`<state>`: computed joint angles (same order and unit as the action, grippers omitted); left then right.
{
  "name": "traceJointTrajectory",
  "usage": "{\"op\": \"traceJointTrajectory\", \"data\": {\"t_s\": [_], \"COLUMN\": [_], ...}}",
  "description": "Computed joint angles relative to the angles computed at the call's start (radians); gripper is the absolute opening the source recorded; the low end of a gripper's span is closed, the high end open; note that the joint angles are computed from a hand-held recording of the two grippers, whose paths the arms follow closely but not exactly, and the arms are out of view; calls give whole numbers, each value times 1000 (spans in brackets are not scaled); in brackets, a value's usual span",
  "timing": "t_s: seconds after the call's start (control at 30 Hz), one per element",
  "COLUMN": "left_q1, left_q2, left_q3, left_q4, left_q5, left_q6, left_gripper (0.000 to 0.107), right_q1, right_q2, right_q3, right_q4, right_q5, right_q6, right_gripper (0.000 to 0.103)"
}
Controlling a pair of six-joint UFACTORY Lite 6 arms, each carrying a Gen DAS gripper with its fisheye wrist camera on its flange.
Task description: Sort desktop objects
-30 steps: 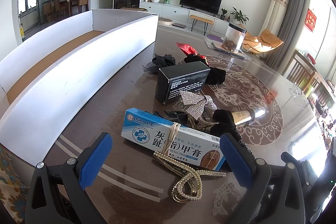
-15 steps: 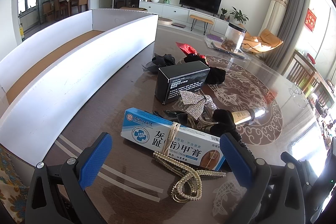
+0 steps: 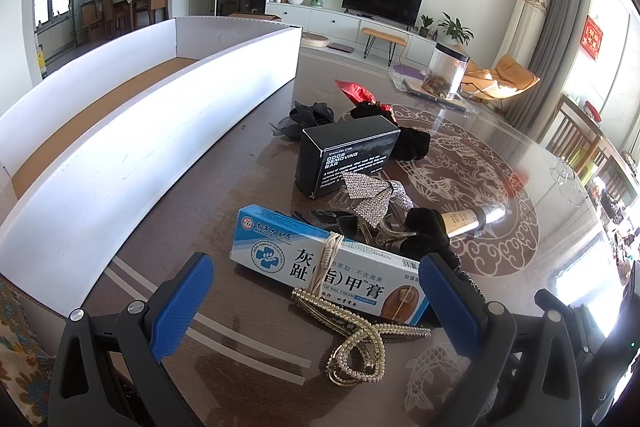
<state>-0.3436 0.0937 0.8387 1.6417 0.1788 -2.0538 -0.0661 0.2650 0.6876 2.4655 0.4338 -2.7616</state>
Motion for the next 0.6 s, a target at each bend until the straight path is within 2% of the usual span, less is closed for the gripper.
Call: {"op": "traceJointTrajectory", "data": {"t_s": [0.6], "left_q1": [-4], "left_q2": [4], "left_q3": [-1], "left_q4": [8], "left_q5": [3], "left_q6": [-9], "left_gripper": [103], "right_q1": [-1], "right_q2": [-3], "right_q3": [-3], "right_q4": [-6], "right_q5": [0], "right_q6": [5], "right_gripper": [103]}}
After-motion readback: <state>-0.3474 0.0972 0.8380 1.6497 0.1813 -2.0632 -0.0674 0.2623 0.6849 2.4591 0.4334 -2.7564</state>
